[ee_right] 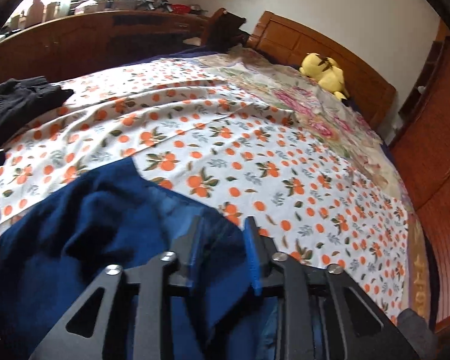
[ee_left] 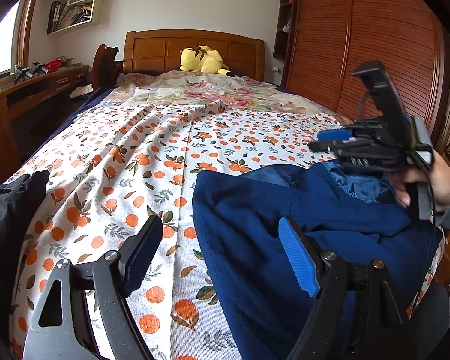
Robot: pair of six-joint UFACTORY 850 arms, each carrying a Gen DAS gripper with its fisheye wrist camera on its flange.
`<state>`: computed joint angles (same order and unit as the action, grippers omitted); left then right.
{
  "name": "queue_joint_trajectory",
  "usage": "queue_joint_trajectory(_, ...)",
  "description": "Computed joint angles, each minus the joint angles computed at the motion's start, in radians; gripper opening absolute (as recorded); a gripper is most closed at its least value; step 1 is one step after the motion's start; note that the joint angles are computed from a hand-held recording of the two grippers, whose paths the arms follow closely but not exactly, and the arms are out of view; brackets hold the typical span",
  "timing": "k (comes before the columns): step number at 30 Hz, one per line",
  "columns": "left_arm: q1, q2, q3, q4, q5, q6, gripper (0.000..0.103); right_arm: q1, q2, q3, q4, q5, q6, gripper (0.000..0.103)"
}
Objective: Fold large clothes
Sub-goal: 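Pinch and flatten the folded jacket with the right tool, then open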
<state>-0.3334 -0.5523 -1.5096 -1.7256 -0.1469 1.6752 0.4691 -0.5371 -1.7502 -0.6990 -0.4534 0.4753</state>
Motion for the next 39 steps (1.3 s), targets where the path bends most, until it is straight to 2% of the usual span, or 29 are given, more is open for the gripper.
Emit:
queue_joint_trajectory(4, -0.007, 0.005, 0.007, -0.021, 0.005, 0.025, 0.08, 0.001, 0.012, 0.031, 0.116, 0.023, -0.11, 0.043)
queue_joint_trajectory(7, -0.009, 0.009, 0.012, -0.041, 0.005, 0.048, 0.08, -0.012, -0.001, 0.022, 0.246, 0.004, -0.234, 0.044)
queue_joint_trajectory(14, -0.01, 0.011, 0.017, -0.063, 0.005, 0.075, 0.08, -0.045, -0.072, -0.067, 0.451, -0.125, -0.388, 0.044)
queue_joint_trajectory(21, -0.01, 0.011, 0.017, -0.049, 0.001, 0.064, 0.08, -0.071, -0.146, -0.154, 0.542, -0.194, -0.441, 0.044)
queue_joint_trajectory(24, -0.008, 0.013, 0.021, -0.05, -0.003, 0.067, 0.08, -0.08, -0.17, -0.187, 0.635, -0.231, -0.529, 0.043)
queue_joint_trajectory(25, -0.008, 0.013, 0.021, -0.054, -0.002, 0.07, 0.08, -0.082, -0.18, -0.2, 0.673, -0.249, -0.58, 0.04)
queue_joint_trajectory(26, -0.008, 0.013, 0.021, -0.054, -0.002, 0.07, 0.08, -0.078, -0.178, -0.197, 0.688, -0.258, -0.614, 0.026)
queue_joint_trajectory(27, -0.007, 0.013, 0.021, -0.055, -0.003, 0.071, 0.08, -0.075, -0.182, -0.202, 0.689, -0.264, -0.637, 0.021)
queue_joint_trajectory(28, -0.008, 0.013, 0.022, -0.06, -0.003, 0.076, 0.08, -0.07, -0.185, -0.205, 0.676, -0.264, -0.644, 0.008)
queue_joint_trajectory(29, -0.008, 0.013, 0.022, -0.062, -0.003, 0.077, 0.08, -0.065, -0.186, -0.207, 0.656, -0.257, -0.64, 0.004)
queue_joint_trajectory(34, -0.006, 0.013, 0.022, -0.056, -0.006, 0.072, 0.08, -0.058, -0.184, -0.223, 0.516, -0.16, -0.519, 0.002)
queue_joint_trajectory(39, -0.005, 0.01, 0.016, 0.02, -0.004, 0.004, 0.08, -0.056, -0.244, -0.341, 0.382, -0.107, -0.417, 0.002)
